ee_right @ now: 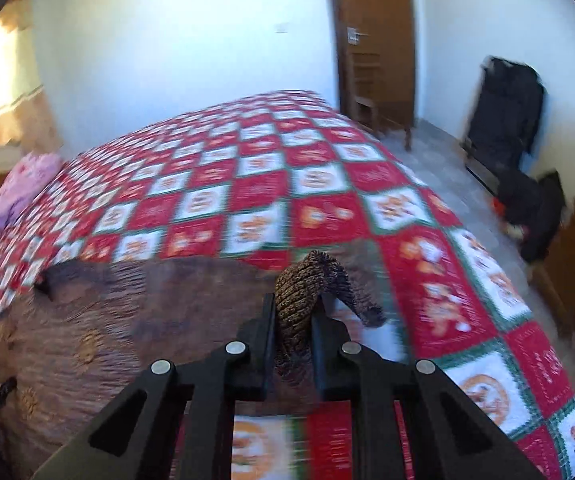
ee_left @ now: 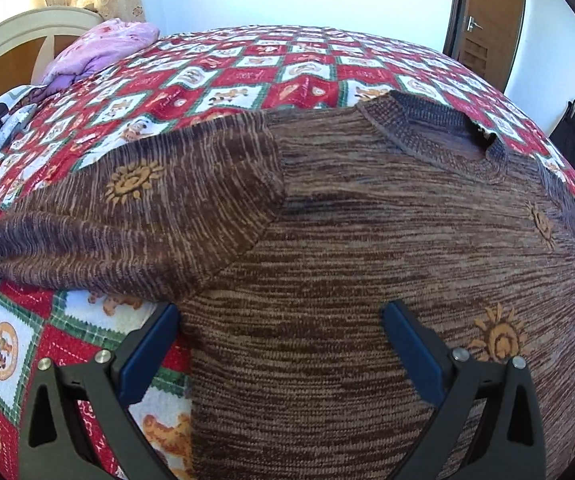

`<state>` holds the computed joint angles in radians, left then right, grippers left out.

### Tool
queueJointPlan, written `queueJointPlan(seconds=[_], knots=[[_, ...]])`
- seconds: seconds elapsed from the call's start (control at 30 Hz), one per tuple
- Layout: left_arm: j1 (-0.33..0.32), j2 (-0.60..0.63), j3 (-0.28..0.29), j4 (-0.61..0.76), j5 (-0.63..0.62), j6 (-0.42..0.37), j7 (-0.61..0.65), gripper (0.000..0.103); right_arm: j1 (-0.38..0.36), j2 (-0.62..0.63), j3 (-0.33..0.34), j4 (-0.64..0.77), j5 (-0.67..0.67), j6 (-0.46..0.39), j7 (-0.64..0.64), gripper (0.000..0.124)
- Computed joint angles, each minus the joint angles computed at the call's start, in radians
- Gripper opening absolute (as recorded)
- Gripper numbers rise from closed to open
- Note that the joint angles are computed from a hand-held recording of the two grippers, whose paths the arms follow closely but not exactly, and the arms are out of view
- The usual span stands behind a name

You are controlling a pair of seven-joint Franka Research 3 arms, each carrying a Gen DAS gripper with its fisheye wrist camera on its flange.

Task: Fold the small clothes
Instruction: 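Reach the right gripper to the sleeve cuff and close on it, then fold the held sleeve across the sweater chest with the right gripper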

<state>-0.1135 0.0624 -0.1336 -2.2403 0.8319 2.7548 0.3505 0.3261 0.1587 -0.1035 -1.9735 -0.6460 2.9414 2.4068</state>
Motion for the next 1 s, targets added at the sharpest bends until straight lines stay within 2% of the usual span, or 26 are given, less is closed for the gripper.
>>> queueJointPlan(seconds=[0.1,0.2,0.43,0.47,0.53,0.57,0.6,0.63,0.67,0.7,0.83,0.9,0.93,1.0], knots=[[0.0,0.0,0.001,-0.001,0.014,0.005,-0.005,0.103,0.02,0.029,0.042,0.032,0.043,0.001,-0.084,0.015],[0.002,-0.004,0.003,-0.008,0.022,0.02,-0.016,0.103,0.03,0.066,0.105,0.054,0.175,0.012,-0.239,0.015],[0.003,-0.016,-0.001,-0.016,0.059,0.032,-0.02,0.103,0.072,0.162,0.191,0.101,0.379,0.042,-0.461,0.015],[0.004,-0.019,-0.003,-0.018,0.046,0.041,0.001,0.103,0.039,0.174,0.242,0.1,0.453,0.048,-0.528,0.016],[0.007,-0.03,-0.008,-0.027,-0.003,0.055,0.053,0.102,-0.077,0.191,0.393,0.098,0.626,0.028,-0.698,0.019],[0.009,-0.042,-0.012,-0.039,-0.05,0.077,0.099,0.102,-0.133,0.198,0.463,0.101,0.703,-0.007,-0.785,0.043],[0.009,-0.05,-0.014,-0.044,-0.064,0.091,0.115,0.102,-0.167,0.195,0.504,0.092,0.758,-0.027,-0.849,0.077],[0.006,-0.062,-0.019,-0.045,-0.068,0.101,0.131,0.102,-0.206,0.181,0.548,0.065,0.821,-0.019,-0.919,0.082],[0.003,-0.067,-0.024,-0.039,-0.07,0.099,0.143,0.102,-0.257,0.157,0.605,0.023,0.91,0.008,-1.015,0.081],[-0.001,-0.07,-0.03,-0.029,-0.063,0.098,0.15,0.102,-0.278,0.138,0.626,-0.003,0.943,0.022,-1.051,0.081],[-0.03,-0.043,-0.055,0.035,-0.107,0.103,0.25,0.102,-0.321,0.049,0.65,-0.129,1.11,0.18,-1.148,0.081],[-0.055,-0.009,-0.068,0.084,-0.134,0.096,0.304,0.101,-0.287,0.025,0.596,-0.167,1.14,0.242,-1.129,0.082],[-0.069,0.009,-0.07,0.108,-0.127,0.09,0.313,0.099,-0.299,0.022,0.6,-0.178,1.161,0.262,-1.133,0.082],[-0.1,0.065,-0.077,0.179,-0.132,0.055,0.369,0.098,-0.38,0.022,0.68,-0.193,1.271,0.293,-1.208,0.082]])
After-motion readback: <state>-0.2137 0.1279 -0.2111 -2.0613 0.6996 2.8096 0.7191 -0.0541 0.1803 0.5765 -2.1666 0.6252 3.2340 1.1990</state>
